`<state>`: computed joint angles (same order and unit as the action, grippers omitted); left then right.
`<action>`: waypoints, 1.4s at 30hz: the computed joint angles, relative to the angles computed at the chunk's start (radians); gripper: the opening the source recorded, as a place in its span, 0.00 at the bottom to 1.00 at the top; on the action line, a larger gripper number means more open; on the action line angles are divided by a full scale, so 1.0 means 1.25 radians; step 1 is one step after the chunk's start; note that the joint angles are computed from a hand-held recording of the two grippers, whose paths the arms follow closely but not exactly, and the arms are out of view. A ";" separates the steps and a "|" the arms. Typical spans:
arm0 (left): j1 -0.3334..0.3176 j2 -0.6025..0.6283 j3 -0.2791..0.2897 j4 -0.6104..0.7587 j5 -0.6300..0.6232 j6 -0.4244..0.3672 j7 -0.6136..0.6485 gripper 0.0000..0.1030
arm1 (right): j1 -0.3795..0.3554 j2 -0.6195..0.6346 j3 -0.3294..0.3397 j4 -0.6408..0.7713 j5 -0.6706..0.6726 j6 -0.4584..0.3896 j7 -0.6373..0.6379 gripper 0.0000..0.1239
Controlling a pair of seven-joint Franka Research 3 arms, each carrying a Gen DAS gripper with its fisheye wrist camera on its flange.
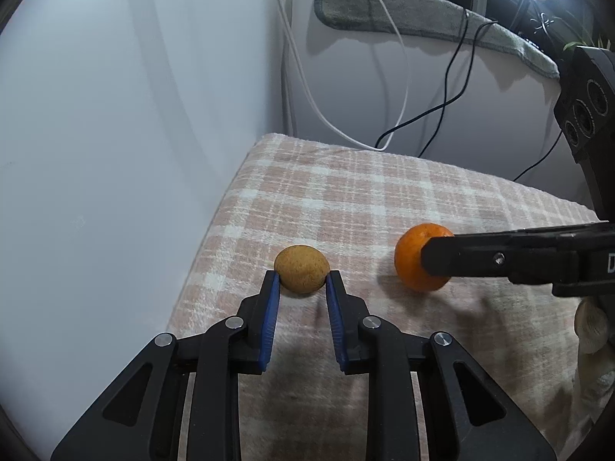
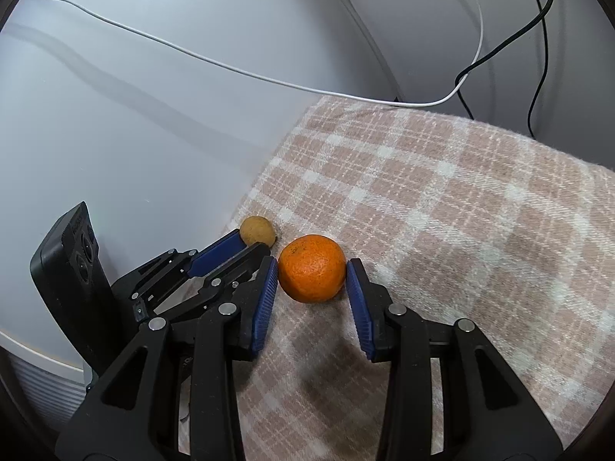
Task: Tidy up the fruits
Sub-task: 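Lift the tangerine with the right gripper while the left gripper lifts the kiwi, then lower the tangerine onto the plate and open the right gripper while the left releases the kiwi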
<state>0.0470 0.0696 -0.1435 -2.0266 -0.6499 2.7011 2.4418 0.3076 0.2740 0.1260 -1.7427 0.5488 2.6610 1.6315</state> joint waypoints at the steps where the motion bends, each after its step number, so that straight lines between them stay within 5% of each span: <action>1: 0.001 -0.007 -0.001 -0.005 -0.008 -0.003 0.006 0.22 | 0.001 -0.007 -0.001 -0.007 -0.003 0.004 0.001 0.31; 14: -0.047 -0.118 0.041 -0.083 -0.135 -0.051 0.079 0.22 | 0.010 -0.136 -0.005 -0.145 0.023 0.063 -0.016 0.31; 25: -0.139 -0.226 0.082 -0.159 -0.233 -0.094 0.127 0.22 | 0.015 -0.353 -0.029 -0.355 -0.030 0.126 0.038 0.31; 42: -0.230 -0.289 0.085 -0.206 -0.298 -0.206 0.133 0.22 | -0.085 -0.681 -0.036 -0.643 -0.131 0.122 0.164 0.31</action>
<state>-0.2410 -0.2918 -0.0375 -2.2842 -1.0220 2.4436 2.6074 0.2010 -0.5774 0.0809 -2.5458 0.3846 2.8138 1.8360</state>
